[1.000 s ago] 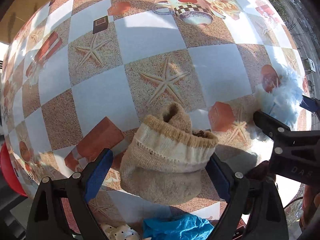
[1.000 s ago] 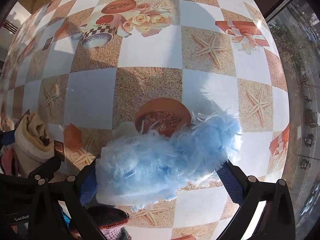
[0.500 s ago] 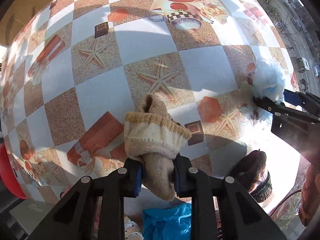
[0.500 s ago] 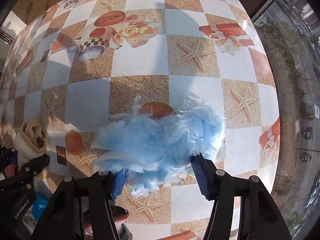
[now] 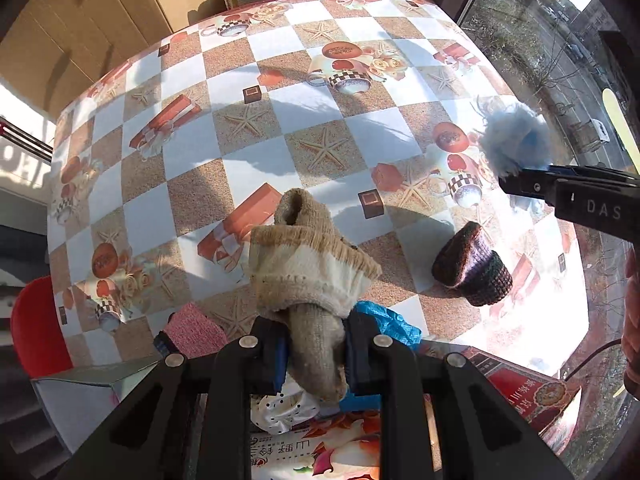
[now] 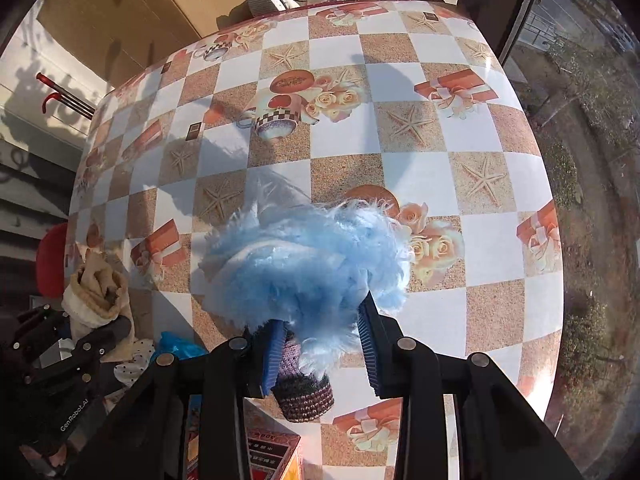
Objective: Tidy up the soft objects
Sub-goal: 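Carry the fluffy duster in right tool and sock in left tool over the box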
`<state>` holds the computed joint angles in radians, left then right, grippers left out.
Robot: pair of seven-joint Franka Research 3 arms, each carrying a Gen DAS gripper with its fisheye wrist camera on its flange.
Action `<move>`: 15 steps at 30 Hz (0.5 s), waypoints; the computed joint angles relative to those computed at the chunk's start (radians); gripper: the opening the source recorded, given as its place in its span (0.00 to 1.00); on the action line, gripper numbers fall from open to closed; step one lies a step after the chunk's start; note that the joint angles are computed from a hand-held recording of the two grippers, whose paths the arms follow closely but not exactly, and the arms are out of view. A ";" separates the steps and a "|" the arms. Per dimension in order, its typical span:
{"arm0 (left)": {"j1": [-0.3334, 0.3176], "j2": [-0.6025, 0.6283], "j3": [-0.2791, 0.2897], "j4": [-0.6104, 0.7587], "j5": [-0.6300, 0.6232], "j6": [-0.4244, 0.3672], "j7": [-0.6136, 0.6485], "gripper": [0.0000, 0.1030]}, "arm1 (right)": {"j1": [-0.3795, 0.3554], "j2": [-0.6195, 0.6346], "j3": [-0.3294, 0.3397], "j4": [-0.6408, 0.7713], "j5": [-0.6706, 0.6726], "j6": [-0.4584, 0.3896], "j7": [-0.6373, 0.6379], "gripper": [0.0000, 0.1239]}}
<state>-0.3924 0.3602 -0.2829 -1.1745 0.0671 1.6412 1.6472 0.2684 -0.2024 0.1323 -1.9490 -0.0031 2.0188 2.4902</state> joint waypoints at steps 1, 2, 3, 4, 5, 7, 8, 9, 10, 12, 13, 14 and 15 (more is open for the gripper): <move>0.009 -0.034 -0.001 -0.041 -0.009 0.010 0.008 0.23 | 0.003 -0.013 0.007 -0.007 -0.002 -0.005 0.019 0.29; 0.026 -0.077 -0.001 -0.088 -0.028 0.016 0.024 0.23 | 0.007 -0.031 0.014 -0.017 -0.004 -0.016 0.038 0.29; 0.037 -0.107 -0.002 -0.123 -0.043 0.020 0.036 0.23 | 0.010 -0.047 0.024 -0.030 -0.009 -0.023 0.061 0.29; 0.051 -0.154 -0.002 -0.184 -0.059 0.035 0.056 0.23 | 0.012 -0.061 0.033 -0.039 -0.013 -0.031 0.084 0.29; 0.058 -0.184 -0.001 -0.232 -0.066 0.058 0.075 0.23 | 0.015 -0.079 0.040 -0.050 -0.014 -0.040 0.106 0.29; 0.071 -0.262 0.001 -0.315 -0.081 0.070 0.119 0.23 | 0.020 -0.114 0.055 -0.071 -0.015 -0.061 0.150 0.29; 0.074 -0.290 0.003 -0.343 -0.088 0.071 0.137 0.23 | 0.022 -0.132 0.065 -0.082 -0.017 -0.076 0.172 0.29; 0.076 -0.324 0.005 -0.375 -0.097 0.070 0.153 0.23 | 0.025 -0.155 0.075 -0.092 -0.019 -0.094 0.195 0.29; 0.080 -0.359 0.010 -0.405 -0.114 0.064 0.172 0.23 | 0.028 -0.176 0.083 -0.101 -0.017 -0.109 0.213 0.29; 0.083 -0.413 0.020 -0.450 -0.140 0.055 0.208 0.23 | 0.034 -0.216 0.104 -0.116 -0.010 -0.142 0.258 0.29; 0.083 -0.439 0.024 -0.473 -0.147 0.057 0.227 0.23 | 0.038 -0.235 0.115 -0.123 -0.004 -0.157 0.283 0.29; 0.082 -0.465 0.029 -0.496 -0.152 0.060 0.246 0.23 | 0.041 -0.251 0.127 -0.127 0.000 -0.172 0.306 0.29; 0.081 -0.487 0.034 -0.514 -0.157 0.061 0.263 0.23 | 0.046 -0.265 0.139 -0.129 0.005 -0.187 0.330 0.29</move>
